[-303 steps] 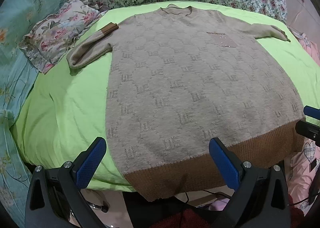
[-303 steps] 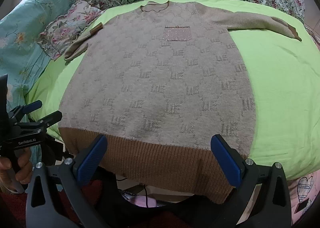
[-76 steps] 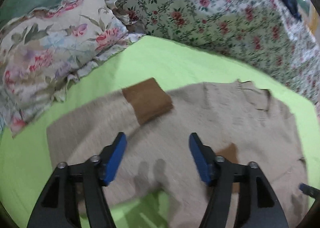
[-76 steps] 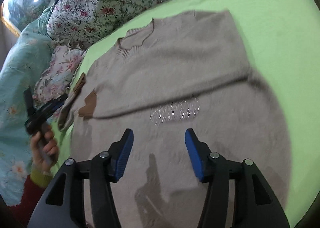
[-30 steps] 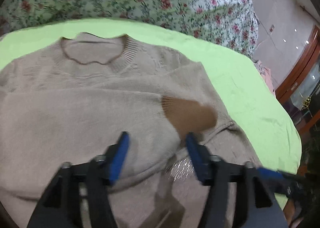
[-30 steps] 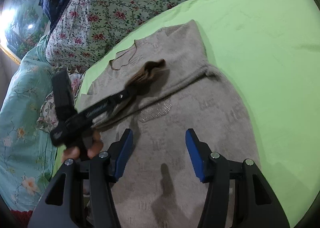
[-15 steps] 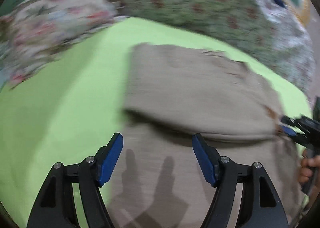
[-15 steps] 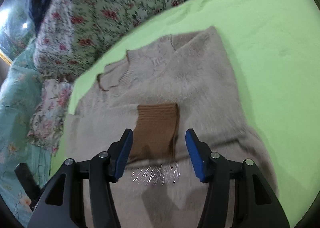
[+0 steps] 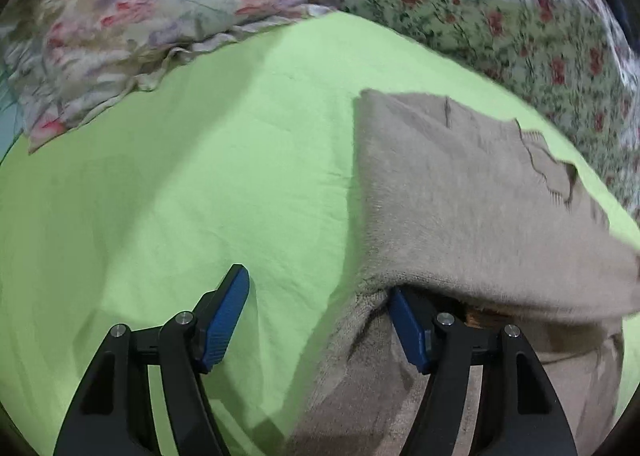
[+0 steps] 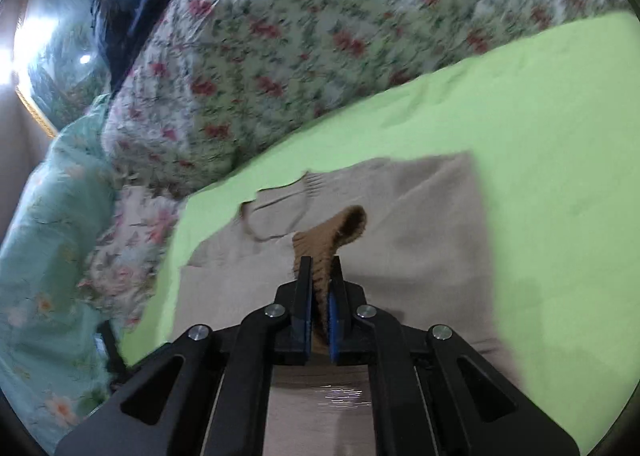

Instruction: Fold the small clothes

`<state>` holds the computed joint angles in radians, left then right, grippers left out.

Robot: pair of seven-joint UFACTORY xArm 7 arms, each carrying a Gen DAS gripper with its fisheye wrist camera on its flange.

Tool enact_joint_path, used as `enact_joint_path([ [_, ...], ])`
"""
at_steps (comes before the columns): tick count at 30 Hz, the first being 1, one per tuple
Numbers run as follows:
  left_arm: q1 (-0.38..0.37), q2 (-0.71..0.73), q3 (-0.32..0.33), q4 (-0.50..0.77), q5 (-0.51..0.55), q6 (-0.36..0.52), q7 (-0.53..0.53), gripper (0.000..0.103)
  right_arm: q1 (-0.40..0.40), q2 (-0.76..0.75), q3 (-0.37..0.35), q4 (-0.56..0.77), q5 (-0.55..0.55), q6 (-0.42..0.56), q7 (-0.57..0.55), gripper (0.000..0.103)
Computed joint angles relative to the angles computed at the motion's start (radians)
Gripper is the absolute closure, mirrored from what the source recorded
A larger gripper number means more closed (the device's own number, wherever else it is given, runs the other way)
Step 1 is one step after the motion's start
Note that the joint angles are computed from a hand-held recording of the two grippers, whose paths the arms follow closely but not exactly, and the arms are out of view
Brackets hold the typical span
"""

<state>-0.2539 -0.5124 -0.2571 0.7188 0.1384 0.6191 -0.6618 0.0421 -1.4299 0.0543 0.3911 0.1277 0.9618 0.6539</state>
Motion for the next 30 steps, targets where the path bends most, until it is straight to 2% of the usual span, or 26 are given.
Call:
enact_joint_path([
  [3,0.027,-0.035,-0.045,-0.021,0.05,0.009,-0.063,0.034,0.012,-0.021,0.004,-0.055,0.005,0.062,0.002,0.096],
  [6,0.024,-0.051,-0.029,-0.035,0.039,0.006,-0.083,0.034,0.021,-0.029,0.027,-0.091,0.01,0.073,0.017,0.096],
  [10,-0.003,-0.05,0.025,-0.061,-0.019,-0.037,-0.045,0.034,0.022,-0.018,0.05,-0.084,-0.023,0.07,0.011,0.096],
  [13,-0.008,-0.054,0.03,-0.061,-0.036,-0.027,-0.025,0.034,0.003,0.028,0.056,-0.053,-0.054,0.167,0.021,0.094],
  [15,-0.021,-0.072,0.042,-0.068,-0.057,-0.018,-0.003,0.034,-0.033,0.005,0.099,-0.019,-0.102,0.238,0.052,0.094],
  [17,-0.031,-0.11,0.05,-0.08,-0.082,0.006,0.009,0.035,-0.054,-0.03,0.135,0.008,-0.147,0.269,0.077,0.094],
  [19,-0.04,-0.166,0.057,-0.1,-0.109,0.009,0.013,0.037,-0.023,-0.061,0.128,0.004,-0.136,0.227,0.082,0.094],
  [21,-0.057,-0.194,0.071,-0.103,-0.141,-0.013,0.032,0.037,0.043,-0.024,0.104,-0.008,-0.091,0.157,0.051,0.094],
  [23,-0.047,-0.173,0.056,-0.075,-0.141,-0.013,0.043,0.035,0.088,0.022,0.094,-0.021,-0.056,0.115,0.026,0.094],
  [25,-0.024,-0.088,0.017,-0.005,-0.1,0.039,0.059,0.034,0.103,0.073,0.086,-0.03,-0.032,0.12,0.024,0.094],
  [27,-0.003,-0.012,-0.02,0.039,-0.05,0.078,0.057,0.034,0.078,0.053,0.085,-0.051,-0.033,0.166,0.06,0.094],
  [30,-0.017,0.038,-0.02,0.066,-0.017,0.141,0.08,0.034,0.046,-0.044,0.08,-0.048,-0.051,0.261,0.103,0.094],
])
